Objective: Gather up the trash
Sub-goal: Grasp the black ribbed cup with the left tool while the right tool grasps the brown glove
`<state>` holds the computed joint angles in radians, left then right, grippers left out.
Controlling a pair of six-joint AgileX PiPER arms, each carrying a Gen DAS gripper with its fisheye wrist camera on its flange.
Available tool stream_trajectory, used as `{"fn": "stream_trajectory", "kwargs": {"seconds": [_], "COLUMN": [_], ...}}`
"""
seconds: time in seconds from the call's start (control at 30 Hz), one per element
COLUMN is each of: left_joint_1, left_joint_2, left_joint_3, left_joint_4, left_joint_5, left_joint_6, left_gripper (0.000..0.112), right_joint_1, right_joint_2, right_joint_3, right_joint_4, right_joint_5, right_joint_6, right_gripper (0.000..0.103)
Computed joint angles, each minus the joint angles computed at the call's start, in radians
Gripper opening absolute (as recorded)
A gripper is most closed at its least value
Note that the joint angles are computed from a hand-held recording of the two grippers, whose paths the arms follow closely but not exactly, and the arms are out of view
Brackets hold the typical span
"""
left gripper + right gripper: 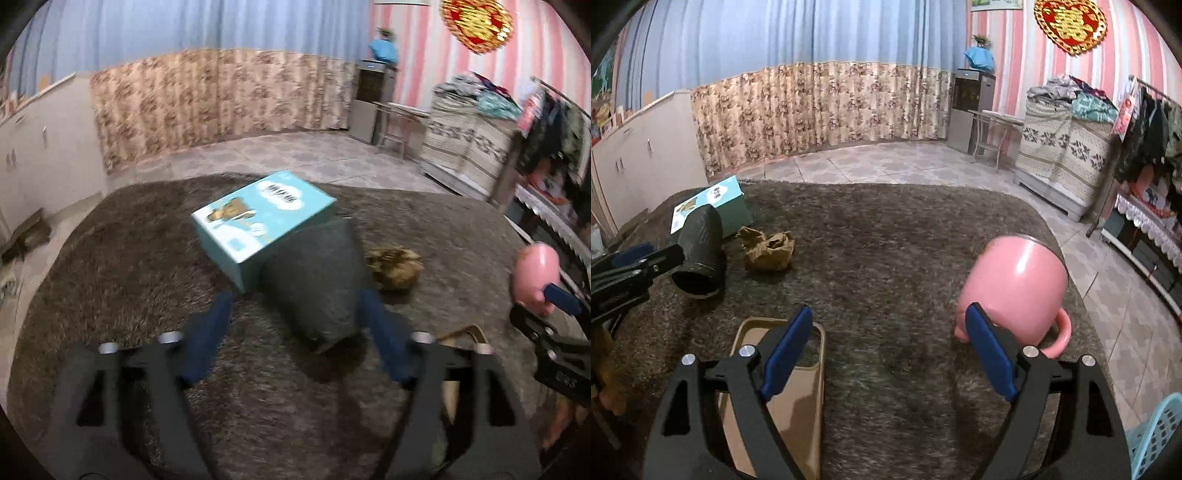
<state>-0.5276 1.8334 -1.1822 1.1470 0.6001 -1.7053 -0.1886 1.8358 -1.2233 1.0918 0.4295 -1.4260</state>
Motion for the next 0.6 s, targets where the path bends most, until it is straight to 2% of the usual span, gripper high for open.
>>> {"fn": "stream_trajectory", "kwargs": {"seconds": [0.03, 0.07, 0.23, 0.3, 0.43, 0.53, 0.6], "left_joint_1": [0.029, 0.042, 0.059, 0.071, 0.097, 0.102, 0.097], "left_joint_2": [-0.002, 0.002, 0.069, 0.092, 0.111, 0.093, 0.066], "left_joint_3": [0.008, 0.005, -0.079, -0.091, -0.091, -0.059, -0.036], "left_joint_4": [-0.009, -0.018, -0.087, -0.108, -0.151, -0.108, -0.118], "left_joint_5": [-0.056, -0.078, -0.104, -0.140, -0.250, -0.288, -0.276], "left_joint_6": [-0.007, -0.007, 0.068, 0.089, 0.129, 0.089, 0.103], "left_gripper": [0.080, 0.082, 0.086, 0.086, 0.078, 0.075, 0.071], "right_joint_1": [0.002, 0.002, 0.000, -0.001, -0.003, 0.002, 0.006], "right_joint_2": [0.001, 0.002, 0.012, 0.016, 0.019, 0.022, 0.026], "right_joint_3": [-0.003, -0.006, -0.018, -0.020, -0.020, -0.020, -0.024], "right_joint_4": [-0.004, -0.007, -0.028, -0.032, -0.027, -0.025, -0.033], "right_joint_5": [-0.002, -0.002, -0.001, -0.002, -0.002, -0.010, -0.006], "right_joint_6": [0.004, 0.009, 0.044, 0.051, 0.044, 0.039, 0.049], "right_gripper": [0.084, 0.084, 0.084, 0.084, 0.084, 0.084, 0.084]}}
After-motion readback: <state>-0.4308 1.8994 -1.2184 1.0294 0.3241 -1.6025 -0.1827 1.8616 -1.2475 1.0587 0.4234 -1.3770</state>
